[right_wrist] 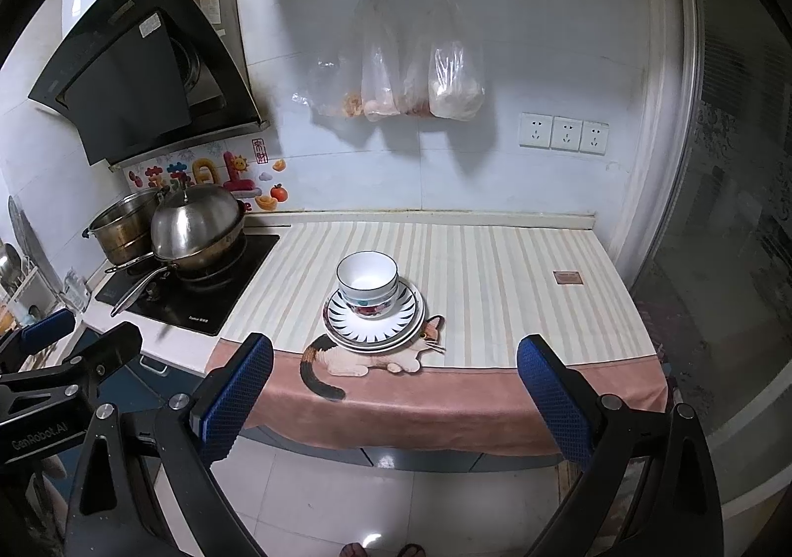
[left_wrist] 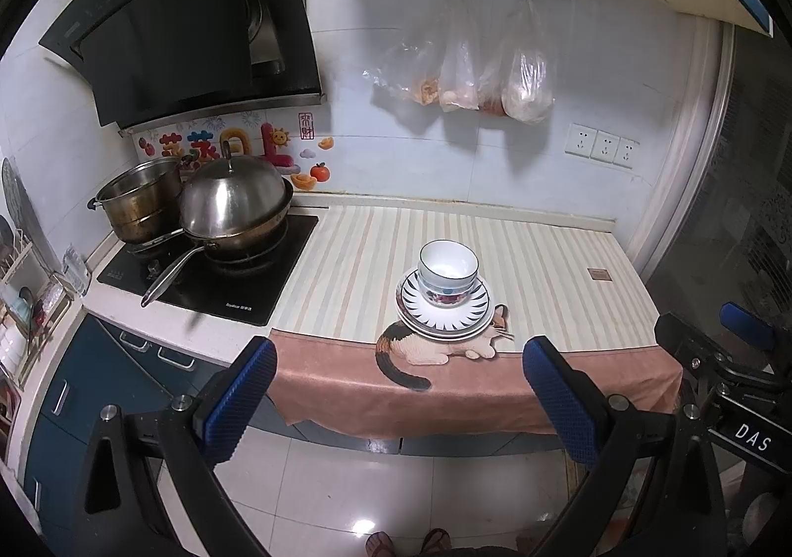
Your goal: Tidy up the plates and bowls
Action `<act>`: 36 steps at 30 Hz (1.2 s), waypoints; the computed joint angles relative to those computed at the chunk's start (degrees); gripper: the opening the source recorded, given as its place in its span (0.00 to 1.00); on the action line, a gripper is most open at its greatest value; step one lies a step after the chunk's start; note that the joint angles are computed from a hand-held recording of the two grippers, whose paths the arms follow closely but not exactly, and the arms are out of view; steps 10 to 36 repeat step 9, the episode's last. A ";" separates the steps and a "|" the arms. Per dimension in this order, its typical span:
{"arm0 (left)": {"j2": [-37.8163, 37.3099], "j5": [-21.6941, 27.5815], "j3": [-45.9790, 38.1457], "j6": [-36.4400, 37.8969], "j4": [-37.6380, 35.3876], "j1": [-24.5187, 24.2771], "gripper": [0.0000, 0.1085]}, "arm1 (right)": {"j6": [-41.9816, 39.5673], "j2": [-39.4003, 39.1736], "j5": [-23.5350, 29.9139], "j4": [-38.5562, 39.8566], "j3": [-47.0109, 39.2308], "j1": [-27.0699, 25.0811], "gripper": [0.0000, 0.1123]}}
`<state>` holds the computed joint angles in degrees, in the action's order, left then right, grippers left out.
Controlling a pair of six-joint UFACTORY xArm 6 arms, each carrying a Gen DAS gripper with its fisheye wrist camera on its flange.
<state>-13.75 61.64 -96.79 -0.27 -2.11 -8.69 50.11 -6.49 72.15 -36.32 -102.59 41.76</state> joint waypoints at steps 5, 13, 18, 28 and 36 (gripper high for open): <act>-0.74 -0.11 0.88 0.01 0.13 0.30 0.94 | -0.03 -0.04 -0.02 0.11 0.09 0.01 0.90; -1.24 -0.39 1.61 0.13 0.11 0.40 0.94 | 0.11 -0.34 -0.08 0.19 0.74 0.06 0.90; -1.24 -0.39 1.61 0.13 0.11 0.40 0.94 | 0.11 -0.34 -0.08 0.19 0.74 0.06 0.90; -1.24 -0.39 1.61 0.13 0.11 0.40 0.94 | 0.11 -0.34 -0.08 0.19 0.74 0.06 0.90; -1.24 -0.39 1.61 0.13 0.11 0.40 0.94 | 0.11 -0.34 -0.08 0.19 0.74 0.06 0.90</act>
